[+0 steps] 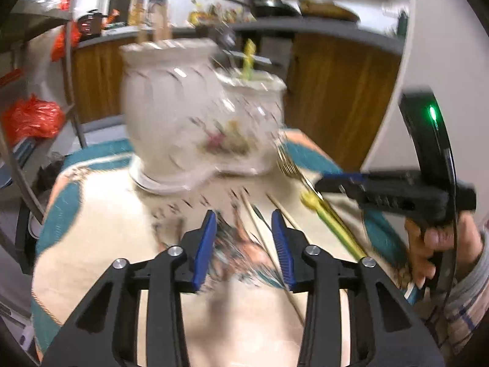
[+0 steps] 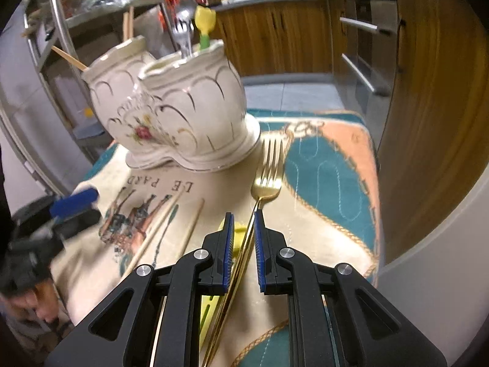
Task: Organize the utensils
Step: 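Return both tools to the remaining utensils on the table, then grasp a chopstick with the left tool while the right tool grasps the gold fork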
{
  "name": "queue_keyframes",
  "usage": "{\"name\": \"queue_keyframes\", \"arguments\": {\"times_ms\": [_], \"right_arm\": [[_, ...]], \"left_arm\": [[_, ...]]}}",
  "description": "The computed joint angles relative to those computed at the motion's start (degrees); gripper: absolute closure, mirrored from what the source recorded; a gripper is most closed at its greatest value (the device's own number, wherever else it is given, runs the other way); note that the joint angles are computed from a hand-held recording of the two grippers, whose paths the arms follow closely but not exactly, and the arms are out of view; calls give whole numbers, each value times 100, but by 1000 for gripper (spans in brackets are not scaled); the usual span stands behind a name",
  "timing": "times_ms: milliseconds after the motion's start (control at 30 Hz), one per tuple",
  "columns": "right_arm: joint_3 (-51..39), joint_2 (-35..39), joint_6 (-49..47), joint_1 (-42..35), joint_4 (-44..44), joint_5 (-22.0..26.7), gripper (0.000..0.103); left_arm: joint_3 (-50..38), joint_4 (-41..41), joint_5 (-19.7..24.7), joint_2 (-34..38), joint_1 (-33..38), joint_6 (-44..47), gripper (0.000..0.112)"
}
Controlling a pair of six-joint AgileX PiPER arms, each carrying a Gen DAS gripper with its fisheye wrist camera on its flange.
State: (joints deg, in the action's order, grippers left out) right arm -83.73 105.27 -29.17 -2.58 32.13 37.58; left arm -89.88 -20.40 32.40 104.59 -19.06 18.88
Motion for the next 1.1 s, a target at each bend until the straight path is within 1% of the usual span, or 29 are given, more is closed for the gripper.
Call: {"name": "queue_keyframes", "arguments": {"times_ms": [133,267,300,400,433,533,567,633,667,767,933,1100], "right_arm": [[-145,177,318,90,-341,25,89],[-130,194,213,59,-187,57,89],[-108,190,178,34,-118,61,92],[-54,173,-11,-61,155,122,93],[-30,148,-32,-79,181,129,93],[3,121,-112,-162,228,140,95],[54,83,-126,-188,223,122,95],[170,-7,-130,-235,179,75,95],[198,-27,-159,-260,183,74,95],[390,-171,-202,-312,156,53,95],[806,-494,-156,-270,-50,-23,95],[950,-747,172,-116,-705,151,95]], "left_arm": [[-167,468,336,211,-252,-245,77],[-290,944,519,371,-419,-564,77],[-314,1020,553,408,-441,-610,77],[-267,1402,481,399,-555,-846,79],[-252,1482,456,398,-585,-904,82],[-218,1682,436,371,-607,-1047,96],[-257,1766,444,413,-666,-1165,98],[-229,1748,458,389,-648,-1177,98],[-192,1748,459,356,-612,-1180,101],[-182,1745,510,330,-515,-1189,107],[-88,1623,670,195,-339,-993,107],[-157,1673,939,167,-306,-866,107]]}}
